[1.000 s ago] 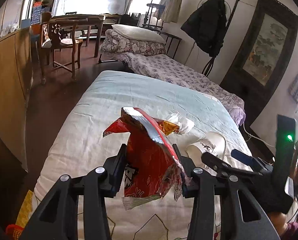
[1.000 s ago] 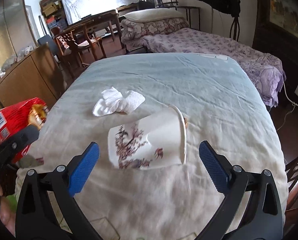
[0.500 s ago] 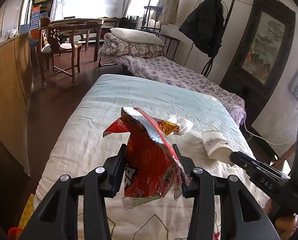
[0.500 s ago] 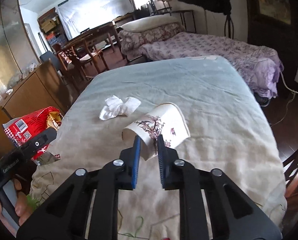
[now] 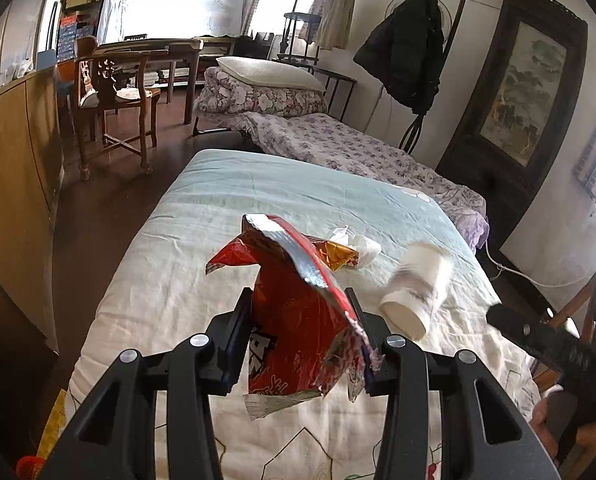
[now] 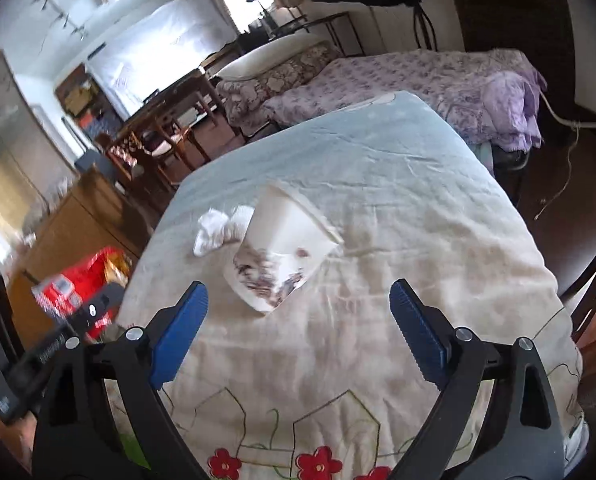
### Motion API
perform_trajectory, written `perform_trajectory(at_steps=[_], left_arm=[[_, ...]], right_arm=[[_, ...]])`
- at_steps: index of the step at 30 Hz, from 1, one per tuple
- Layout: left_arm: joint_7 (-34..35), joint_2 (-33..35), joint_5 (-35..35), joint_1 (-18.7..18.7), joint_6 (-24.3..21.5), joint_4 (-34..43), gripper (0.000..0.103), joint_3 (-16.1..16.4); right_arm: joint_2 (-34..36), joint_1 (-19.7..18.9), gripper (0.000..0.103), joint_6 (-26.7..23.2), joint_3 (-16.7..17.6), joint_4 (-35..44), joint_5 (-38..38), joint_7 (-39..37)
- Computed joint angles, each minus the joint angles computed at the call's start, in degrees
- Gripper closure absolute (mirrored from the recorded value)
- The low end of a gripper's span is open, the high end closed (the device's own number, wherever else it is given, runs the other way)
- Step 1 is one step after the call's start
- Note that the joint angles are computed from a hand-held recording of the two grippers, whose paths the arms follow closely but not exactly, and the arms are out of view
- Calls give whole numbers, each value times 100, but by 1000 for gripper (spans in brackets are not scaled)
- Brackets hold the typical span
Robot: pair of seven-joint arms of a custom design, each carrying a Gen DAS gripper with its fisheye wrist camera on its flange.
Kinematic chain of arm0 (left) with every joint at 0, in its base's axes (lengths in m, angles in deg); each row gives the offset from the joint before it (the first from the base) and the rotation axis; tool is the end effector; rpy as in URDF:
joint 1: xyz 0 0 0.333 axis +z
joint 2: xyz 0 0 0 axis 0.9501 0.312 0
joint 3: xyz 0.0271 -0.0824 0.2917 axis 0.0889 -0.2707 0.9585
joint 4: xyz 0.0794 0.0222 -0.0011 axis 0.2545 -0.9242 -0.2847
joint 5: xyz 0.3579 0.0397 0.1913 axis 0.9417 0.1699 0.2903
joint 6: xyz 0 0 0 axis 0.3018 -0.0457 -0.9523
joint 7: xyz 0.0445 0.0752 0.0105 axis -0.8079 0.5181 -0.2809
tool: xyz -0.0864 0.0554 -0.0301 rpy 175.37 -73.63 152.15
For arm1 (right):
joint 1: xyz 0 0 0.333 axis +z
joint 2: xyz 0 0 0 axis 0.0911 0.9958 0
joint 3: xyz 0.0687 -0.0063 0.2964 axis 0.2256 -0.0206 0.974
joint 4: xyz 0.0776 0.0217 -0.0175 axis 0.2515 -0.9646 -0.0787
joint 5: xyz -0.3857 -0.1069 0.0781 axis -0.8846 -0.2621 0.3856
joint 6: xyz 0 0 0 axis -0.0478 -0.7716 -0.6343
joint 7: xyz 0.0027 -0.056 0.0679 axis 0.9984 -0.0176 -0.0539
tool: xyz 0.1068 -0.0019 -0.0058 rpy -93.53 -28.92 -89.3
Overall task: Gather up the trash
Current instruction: 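Hold the snack bag in the left gripper while the right gripper grasps the white paper cup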
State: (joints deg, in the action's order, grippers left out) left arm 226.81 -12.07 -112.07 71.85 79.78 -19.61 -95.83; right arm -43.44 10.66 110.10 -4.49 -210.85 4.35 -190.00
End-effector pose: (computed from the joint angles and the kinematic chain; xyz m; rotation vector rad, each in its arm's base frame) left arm 0.6266 -0.1229 0.6276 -1.0469 2.5739 -1.2797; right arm 0.4278 0.1814 0.5979 -0.5717 2.2880 -0.6144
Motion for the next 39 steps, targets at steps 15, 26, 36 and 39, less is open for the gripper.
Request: perform_trajectory(at_steps=[15, 26, 36, 39], left_arm=[[-21, 0, 235, -97, 141, -81, 59, -41], [17, 75, 75, -27, -35, 20, 59, -39], [387, -433, -208, 52, -264, -546, 59, 108], [413, -699, -325, 78, -513, -791, 59, 265]], right_arm=[[1519, -218, 9, 624, -413, 874, 459, 254], [531, 169, 44, 624, -252, 216, -404, 698], [-377, 325, 44, 87, 258, -433, -311, 728], [-445, 287, 44, 11, 364, -464, -264, 724]])
